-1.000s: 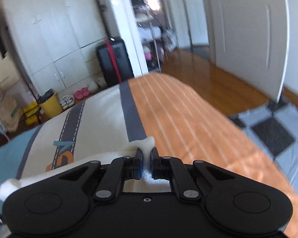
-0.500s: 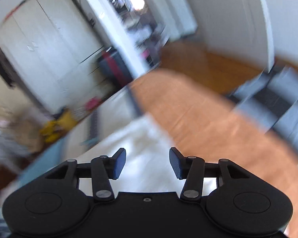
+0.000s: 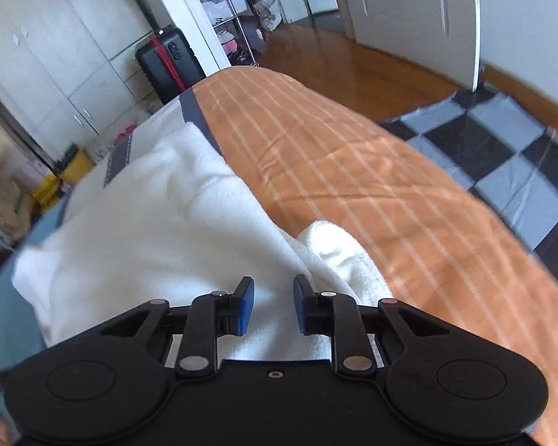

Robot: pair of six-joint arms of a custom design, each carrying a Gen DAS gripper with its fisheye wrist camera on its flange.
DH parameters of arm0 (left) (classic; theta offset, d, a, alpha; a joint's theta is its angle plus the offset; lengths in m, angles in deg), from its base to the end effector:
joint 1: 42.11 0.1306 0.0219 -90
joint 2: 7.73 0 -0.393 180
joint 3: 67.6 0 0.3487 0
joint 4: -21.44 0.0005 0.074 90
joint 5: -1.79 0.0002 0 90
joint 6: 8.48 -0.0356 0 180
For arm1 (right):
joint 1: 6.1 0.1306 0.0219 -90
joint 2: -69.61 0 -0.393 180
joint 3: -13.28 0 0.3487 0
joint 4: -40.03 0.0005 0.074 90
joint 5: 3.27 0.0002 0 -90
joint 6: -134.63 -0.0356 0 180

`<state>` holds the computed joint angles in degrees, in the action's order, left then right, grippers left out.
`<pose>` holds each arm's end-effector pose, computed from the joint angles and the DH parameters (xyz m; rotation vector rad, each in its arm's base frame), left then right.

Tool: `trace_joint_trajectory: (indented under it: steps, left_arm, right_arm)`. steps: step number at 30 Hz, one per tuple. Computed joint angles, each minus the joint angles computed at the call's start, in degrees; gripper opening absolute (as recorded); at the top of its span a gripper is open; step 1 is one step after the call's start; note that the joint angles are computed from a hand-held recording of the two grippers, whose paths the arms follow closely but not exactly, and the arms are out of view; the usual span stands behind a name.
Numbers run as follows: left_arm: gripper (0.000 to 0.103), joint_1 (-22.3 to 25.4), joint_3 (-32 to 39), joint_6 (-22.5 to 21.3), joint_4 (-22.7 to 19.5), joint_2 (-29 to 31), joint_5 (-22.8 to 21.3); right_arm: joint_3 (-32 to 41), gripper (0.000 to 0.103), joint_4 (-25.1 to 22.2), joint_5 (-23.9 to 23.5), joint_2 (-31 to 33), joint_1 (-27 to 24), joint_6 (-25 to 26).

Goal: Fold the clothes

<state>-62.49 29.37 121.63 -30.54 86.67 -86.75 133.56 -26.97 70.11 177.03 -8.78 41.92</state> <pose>0.4415 -0.1655 0.4547 -0.4163 2.4625 -0.4927 0.5425 -0.0157 0.4954 -0.0005 2.4961 0.3644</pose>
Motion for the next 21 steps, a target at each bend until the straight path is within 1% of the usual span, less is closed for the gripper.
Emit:
trace_joint_trajectory:
  steps: [1, 2, 3, 4, 5, 6, 7, 8, 10, 11, 12, 13, 14, 15, 16, 18, 19, 20, 21]
  left_arm:
    - [0.078, 0.3, -1.4, 0.1, 0.7, -1.1, -0.7]
    - [0.078, 0.8, -3.7, -0.1, 3.3, -2.6, -0.1]
    - [0.078, 1.4, -5.7, 0.2, 5.8, -3.9, 1.0]
    - [0.078, 2.1, -7.3, 0.9, 7.9, -5.0, 3.1]
    - [0.078, 2.8, -8.5, 1.2, 10.1, -5.7, 5.7]
    - [0.078, 3.4, -9.6, 1.3, 12.5, -6.3, 8.4]
    - [0.080, 4.0, -10.8, 1.6, 14.9, -6.8, 11.1]
    - [0.082, 4.4, -11.5, 2.0, 16.5, -6.9, 13.0]
    - [0.083, 4.5, -12.1, 3.5, 17.2, -6.2, 14.3]
    - [0.083, 4.4, -12.0, 4.3, 16.6, -5.5, 13.9]
    - [0.083, 4.4, -12.0, 5.0, 16.1, -4.9, 13.7]
    - [0.084, 4.6, -12.6, 6.0, 17.0, -4.5, 13.8]
    - [0.084, 4.9, -13.7, 7.3, 19.1, -4.6, 14.1]
    - [0.085, 5.3, -14.2, 8.9, 20.6, -4.6, 14.3]
    - [0.085, 5.8, -13.9, 10.2, 20.9, -4.2, 14.5]
    - [0.085, 6.3, -13.0, 11.4, 21.2, -3.5, 14.1]
    - [0.085, 6.4, -12.5, 11.0, 21.5, -3.1, 13.3]
    - [0.085, 6.5, -12.3, 10.6, 22.4, -2.7, 12.5]
    - [0.085, 6.6, -12.5, 10.8, 24.0, -2.3, 12.2]
  right_arm:
    - [-1.5, 0.039, 1.3, 2.9, -1.6, 0.6, -0.4]
    - [-3.0, 0.050, 2.4, 5.9, -3.2, 1.3, -0.7]
    - [-4.8, 0.065, 4.0, 8.0, -5.0, 1.7, -1.3]
    - [-7.3, 0.069, 6.2, 8.2, -7.1, 1.7, -2.7]
    - [-9.6, 0.071, 7.5, 6.7, -8.9, 1.1, -4.9]
    - [-11.3, 0.075, 7.9, 3.8, -10.1, 0.0, -7.6]
    - [-13.2, 0.077, 8.3, 0.4, -11.4, -1.1, -10.7]
    - [-15.2, 0.078, 8.8, -3.7, -12.7, -2.4, -14.5]
    - [-18.5, 0.078, 9.8, -11.2, -14.6, -5.0, -22.2]
    - [-20.0, 0.078, 10.4, -14.9, -15.5, -6.3, -26.2]
    - [-21.8, 0.078, 12.1, -18.7, -16.7, -7.5, -31.0]
    - [-24.0, 0.084, 15.2, -22.0, -17.9, -8.2, -36.2]
    - [-25.4, 0.088, 17.7, -24.3, -18.5, -8.5, -40.2]
    - [-26.0, 0.094, 18.8, -25.8, -18.6, -8.6, -42.5]
    - [-25.0, 0.095, 17.0, -25.6, -17.6, -7.9, -41.6]
    - [-21.8, 0.095, 10.2, -21.0, -15.0, -5.5, -38.7]
    - [-21.3, 0.095, 8.2, -19.3, -14.0, -4.8, -38.8]
    - [-22.4, 0.095, 9.1, -19.9, -13.8, -4.6, -40.6]
    - [-24.9, 0.095, 12.8, -23.1, -14.1, -5.0, -45.0]
